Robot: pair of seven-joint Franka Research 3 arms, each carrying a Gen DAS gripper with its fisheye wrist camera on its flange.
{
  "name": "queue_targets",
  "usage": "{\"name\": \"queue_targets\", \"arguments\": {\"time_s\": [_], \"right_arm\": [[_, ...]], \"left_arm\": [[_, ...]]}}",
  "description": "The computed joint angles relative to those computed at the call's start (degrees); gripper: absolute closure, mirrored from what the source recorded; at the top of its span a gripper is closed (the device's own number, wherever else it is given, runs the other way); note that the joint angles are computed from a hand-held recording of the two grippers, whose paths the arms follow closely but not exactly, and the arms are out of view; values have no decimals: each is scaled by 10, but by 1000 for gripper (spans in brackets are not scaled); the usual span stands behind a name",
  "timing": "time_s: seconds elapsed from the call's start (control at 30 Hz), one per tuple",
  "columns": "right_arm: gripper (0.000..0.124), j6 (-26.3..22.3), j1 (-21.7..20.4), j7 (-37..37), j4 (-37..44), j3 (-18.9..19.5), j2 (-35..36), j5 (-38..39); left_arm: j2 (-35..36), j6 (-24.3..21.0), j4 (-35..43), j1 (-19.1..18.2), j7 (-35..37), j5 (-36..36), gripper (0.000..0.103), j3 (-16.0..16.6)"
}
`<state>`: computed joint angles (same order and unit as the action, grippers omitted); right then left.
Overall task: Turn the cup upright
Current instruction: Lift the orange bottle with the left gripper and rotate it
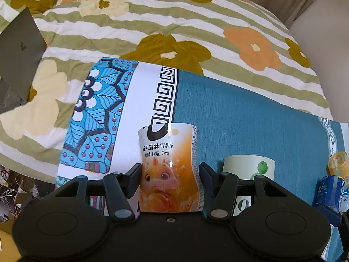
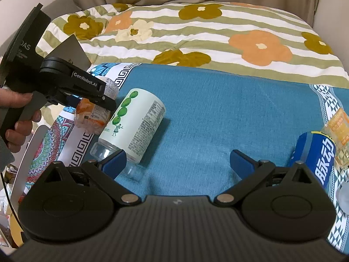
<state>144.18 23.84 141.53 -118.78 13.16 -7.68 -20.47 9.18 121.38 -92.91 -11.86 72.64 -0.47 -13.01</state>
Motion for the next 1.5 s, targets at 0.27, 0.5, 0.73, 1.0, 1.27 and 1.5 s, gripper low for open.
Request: {"name": "queue_targets", "arguments": {"time_s": [0.27,0.5,0.73,1.0,1.27,1.5], "right_arm": [[21,2,-1,-7,-10,2,-17,7],[21,5,-7,-13,-33,13,-54,18],[21,-2,-16,-31,-73,28,-119,41],[21,-29,-29,-66,-146,42,-223,93],[21,-61,-35,-119,-235,36,-325,154],[21,-71,-47,-155,-289,32,-376,191]], "left_arm": [[-51,7,-43,-2,-8,0,42,1],[-118,11,-95,-11,-22,-7,42,1],[-189,0,-146,-36,-34,-29,42,-4],[-225,-6,-186,-79,-55,-60,42,-18],[-201,13,-201,-119,-88,-64,42,-42],[-152,31,-183,-137,-107,-40,42,-55]]}}
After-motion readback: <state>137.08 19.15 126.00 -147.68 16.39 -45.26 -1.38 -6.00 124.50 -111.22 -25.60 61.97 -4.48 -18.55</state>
